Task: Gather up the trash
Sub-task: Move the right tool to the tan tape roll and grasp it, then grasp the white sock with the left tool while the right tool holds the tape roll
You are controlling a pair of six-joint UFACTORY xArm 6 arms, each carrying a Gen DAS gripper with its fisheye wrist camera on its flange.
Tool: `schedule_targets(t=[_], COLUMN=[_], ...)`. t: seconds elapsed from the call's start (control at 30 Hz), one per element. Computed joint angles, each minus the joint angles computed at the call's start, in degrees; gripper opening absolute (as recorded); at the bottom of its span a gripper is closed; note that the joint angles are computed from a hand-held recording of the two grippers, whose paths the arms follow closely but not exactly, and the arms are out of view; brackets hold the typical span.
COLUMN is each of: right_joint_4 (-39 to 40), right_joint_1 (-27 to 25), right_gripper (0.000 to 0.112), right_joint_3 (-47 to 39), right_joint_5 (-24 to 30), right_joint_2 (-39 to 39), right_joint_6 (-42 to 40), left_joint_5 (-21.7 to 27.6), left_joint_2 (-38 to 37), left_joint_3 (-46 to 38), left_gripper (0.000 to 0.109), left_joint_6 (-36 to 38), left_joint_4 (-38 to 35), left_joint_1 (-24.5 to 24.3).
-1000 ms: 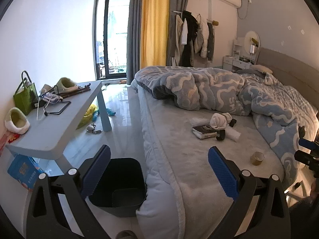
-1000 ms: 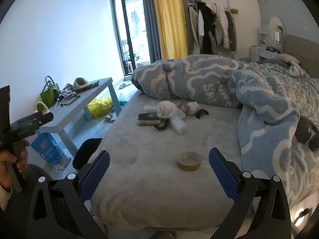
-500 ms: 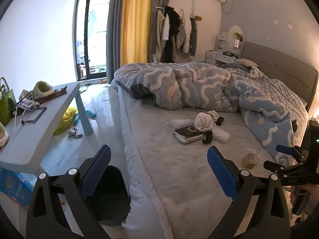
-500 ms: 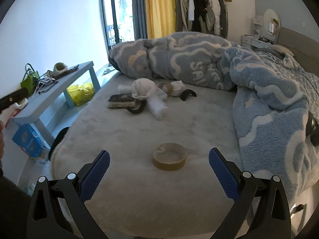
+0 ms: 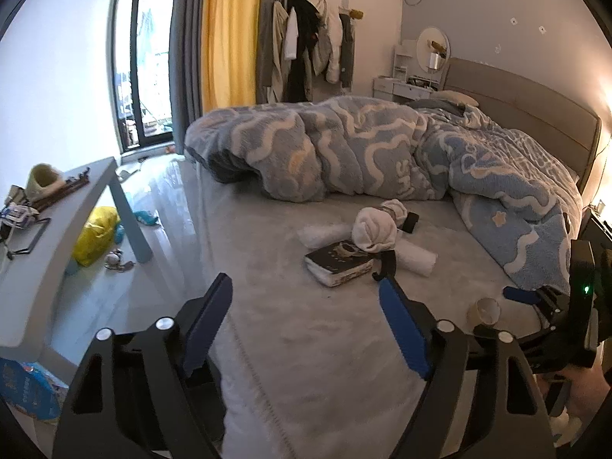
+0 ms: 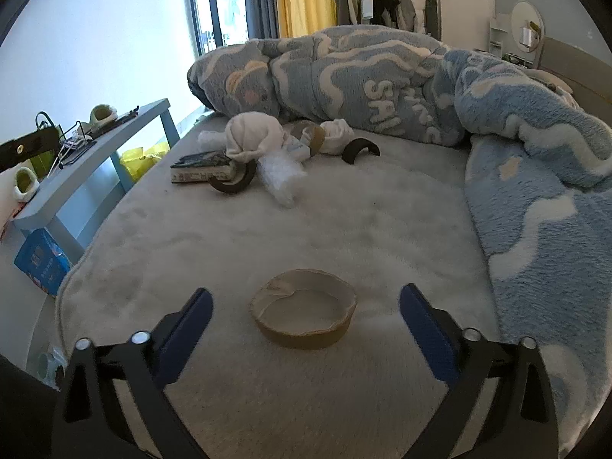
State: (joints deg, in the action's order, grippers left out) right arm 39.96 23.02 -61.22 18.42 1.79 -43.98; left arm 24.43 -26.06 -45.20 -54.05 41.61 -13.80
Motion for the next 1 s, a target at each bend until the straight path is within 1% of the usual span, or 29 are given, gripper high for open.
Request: schedule_targets(t=[0.03, 0.1, 0.13, 0.2, 0.27, 0.37, 0.4, 0.43, 0.5, 0.57, 0.6, 0.73, 0.83, 0.9, 1.0], right_joint_4=[-0.29, -2.33, -2.56, -1.09, -1.25, -0.91, -0.33, 0.68, 3.35, 7.41, 8.4, 12.06, 12.77, 11.31, 9.23], right_joint_1=[-0.11, -0.29, -0.31, -0.26, -0.02, 0.35, 0.43, 0.41, 0.49, 0.32, 0.14, -0.28, -0.27, -0.11, -0.1], right_gripper=[0.073, 0.066, 0.062, 0.057, 0.056, 0.055, 0.055, 0.055, 0.055, 0.055, 0.055, 0.055, 0.055, 0.055, 0.055], right_joint_3=[-0.45, -0.78, -0.76, -0.81, -0.78, -0.91, -1.1, -1.46, -2.18, -3.24, -3.69, -6.97, -9.78, -11.68, -13.96], right_joint_5=[0.35, 0.73, 0.88, 1.26, 0.68, -0.21, -0.55, -0.65, -1.25, -0.95, -0.67, 0.64, 1.42, 1.71, 1.61], right_joint_2=[0.59, 1.31, 1.5, 1.7, 1.76, 1.65, 1.58, 1.57, 1.65, 2.09, 2.38, 4.42, 5.75, 6.7, 8.13], right_joint_6=[0.11, 1.46, 1.49, 0.18, 0.36, -0.27, -0.67, -1.18, -2.54, -5.13, -5.51, -6.32, -6.12, -5.15, -3.83], left_joint_5=[-0.73, -3.96, -4.79, -4.77, -5.09, -6.05, -6.28, -6.17, -6.28, -6.38, -6.54, -8.64, -11.06, -12.7, -14.19], left_joint_2=[0.91, 2.64, 3.37, 5.15, 6.4, 8.02, 8.63, 9.01, 9.91, 11.03, 11.47, 13.39, 15.24, 17.01, 19.67], left_joint_3=[-0.35, -0.57, -0.74, -2.02, -2.92, -3.94, -4.29, -4.52, -4.94, -5.65, -5.94, -6.72, -7.47, -8.36, -10.06], left_gripper=[0.077, 0.075, 0.074, 0.069, 0.065, 0.065, 0.066, 0.069, 0.07, 0.075, 0.075, 0.075, 0.075, 0.075, 0.075], left_joint_6=[1.0, 3.05, 3.94, 4.11, 4.11, 2.88, 2.13, 1.36, 1.39, 1.55, 1.8, 4.32, 7.95, 11.96, 15.75], left_joint_4=[-1.36, -4.4, -5.53, -5.61, -5.99, -4.74, -3.79, -3.14, -4.01, -4.34, -4.43, -8.05, -13.29, -18.46, -23.28], left_joint_1=[0.22, 1.02, 1.26, 1.16, 1.18, 1.13, 1.23, 1.24, 1.43, 1.56, 1.68, 2.26, 2.44, 2.16, 1.76])
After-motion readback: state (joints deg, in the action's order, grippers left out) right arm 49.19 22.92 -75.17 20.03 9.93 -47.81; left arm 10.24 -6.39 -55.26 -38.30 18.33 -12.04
